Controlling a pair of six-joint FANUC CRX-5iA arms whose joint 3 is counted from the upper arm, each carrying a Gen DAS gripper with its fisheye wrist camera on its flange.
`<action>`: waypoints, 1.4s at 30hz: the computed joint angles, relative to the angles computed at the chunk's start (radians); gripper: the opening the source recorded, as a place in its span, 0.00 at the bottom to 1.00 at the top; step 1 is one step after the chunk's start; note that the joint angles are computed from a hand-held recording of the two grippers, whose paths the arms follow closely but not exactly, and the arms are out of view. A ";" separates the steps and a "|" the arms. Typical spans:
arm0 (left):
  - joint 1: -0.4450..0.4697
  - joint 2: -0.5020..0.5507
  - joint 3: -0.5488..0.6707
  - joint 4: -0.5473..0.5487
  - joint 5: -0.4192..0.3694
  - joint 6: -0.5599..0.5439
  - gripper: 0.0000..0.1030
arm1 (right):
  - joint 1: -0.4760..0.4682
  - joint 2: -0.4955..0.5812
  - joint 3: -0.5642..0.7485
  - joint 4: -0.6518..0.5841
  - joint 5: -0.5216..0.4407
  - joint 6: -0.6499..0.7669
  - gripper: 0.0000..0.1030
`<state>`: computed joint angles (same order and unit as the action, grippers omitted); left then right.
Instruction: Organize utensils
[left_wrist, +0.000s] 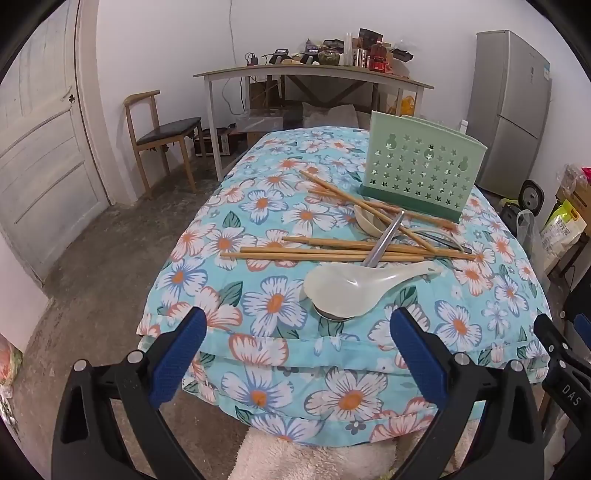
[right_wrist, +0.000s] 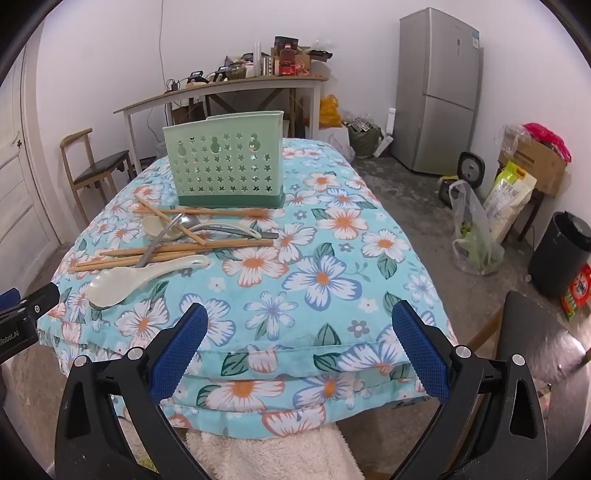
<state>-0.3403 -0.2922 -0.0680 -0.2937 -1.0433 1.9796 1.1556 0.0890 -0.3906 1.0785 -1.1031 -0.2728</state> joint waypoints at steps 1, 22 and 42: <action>-0.005 0.003 0.002 -0.004 -0.001 0.006 0.94 | 0.000 0.001 0.000 0.001 -0.002 0.000 0.93; 0.007 -0.011 -0.006 0.015 -0.002 -0.011 0.94 | 0.003 -0.002 0.001 0.003 -0.006 0.000 0.93; 0.012 -0.011 -0.008 0.020 -0.001 -0.015 0.94 | 0.002 -0.003 -0.006 0.006 -0.002 -0.007 0.93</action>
<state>-0.3283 -0.3034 -0.0757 -0.2737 -1.0442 1.9646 1.1575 0.0856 -0.3962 1.0849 -1.1052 -0.2798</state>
